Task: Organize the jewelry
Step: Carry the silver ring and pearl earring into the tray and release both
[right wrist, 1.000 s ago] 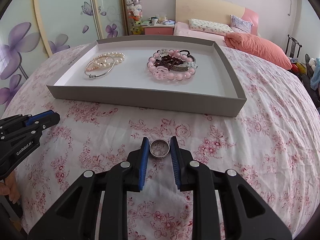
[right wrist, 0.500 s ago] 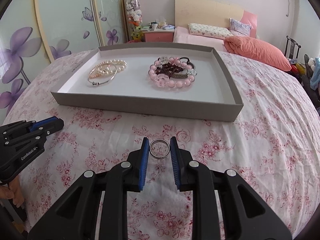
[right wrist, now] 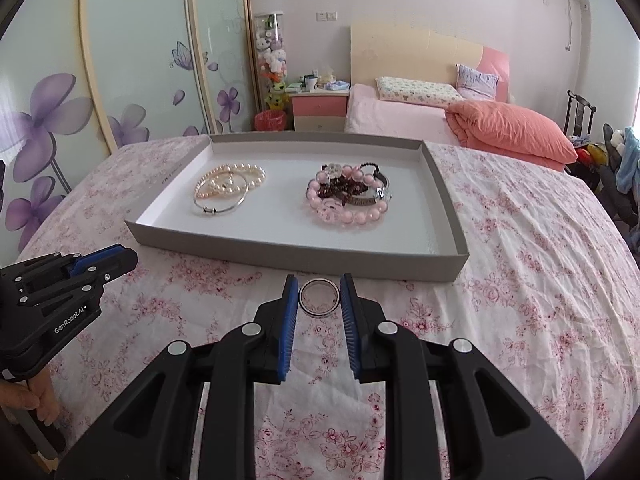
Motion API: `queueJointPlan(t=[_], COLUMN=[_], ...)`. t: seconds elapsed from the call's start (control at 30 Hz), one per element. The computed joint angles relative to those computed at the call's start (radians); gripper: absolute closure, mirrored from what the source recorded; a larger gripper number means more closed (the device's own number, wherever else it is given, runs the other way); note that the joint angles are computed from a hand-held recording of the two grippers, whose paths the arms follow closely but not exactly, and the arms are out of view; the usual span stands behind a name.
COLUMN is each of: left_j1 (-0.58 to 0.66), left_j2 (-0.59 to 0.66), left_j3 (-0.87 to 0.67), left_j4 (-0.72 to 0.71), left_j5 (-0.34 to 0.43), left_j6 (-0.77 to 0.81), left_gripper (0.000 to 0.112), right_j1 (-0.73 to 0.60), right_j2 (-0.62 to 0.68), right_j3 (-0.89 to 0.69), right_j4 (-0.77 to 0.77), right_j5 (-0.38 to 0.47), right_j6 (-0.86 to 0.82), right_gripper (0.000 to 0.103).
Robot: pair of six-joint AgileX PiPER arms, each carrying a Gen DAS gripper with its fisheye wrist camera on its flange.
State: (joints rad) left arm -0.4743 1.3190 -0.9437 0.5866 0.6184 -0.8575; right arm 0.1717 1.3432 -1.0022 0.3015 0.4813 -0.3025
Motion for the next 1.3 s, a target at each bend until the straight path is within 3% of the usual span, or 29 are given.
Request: queueJointPlan(t=[0.27,0.8,1.03,1.3], left_j1=[-0.033,-0.120,-0.122,-0.069], left_j2=[-0.051,-0.068,-0.032,0.064], left_j3=[-0.004,-0.046,-0.082,-0.171], left_j4=[0.104,0.367,0.451,0.434], left_j5=[0.012,0.027,0.001,-0.057], left_j6=[-0.088,-0.297,-0.352,-0.324], left_gripper=[0.098,0.098,0.098,0.098], right_j1=[-0.001,-0.005,0.021,0.047], right_j2=[-0.039,-0.086,-0.068,0.016], right_j3=[0.004,0.010,-0.014,-0.077], right_j4=[0.026,0.132,0.100,-0.012], right_j5=[-0.024,-0.187,-0.254,-0.292], right_j6=[-0.010,-0.074,-0.052,0.053], right_gripper=[0.080,0.080,0.080,0.080])
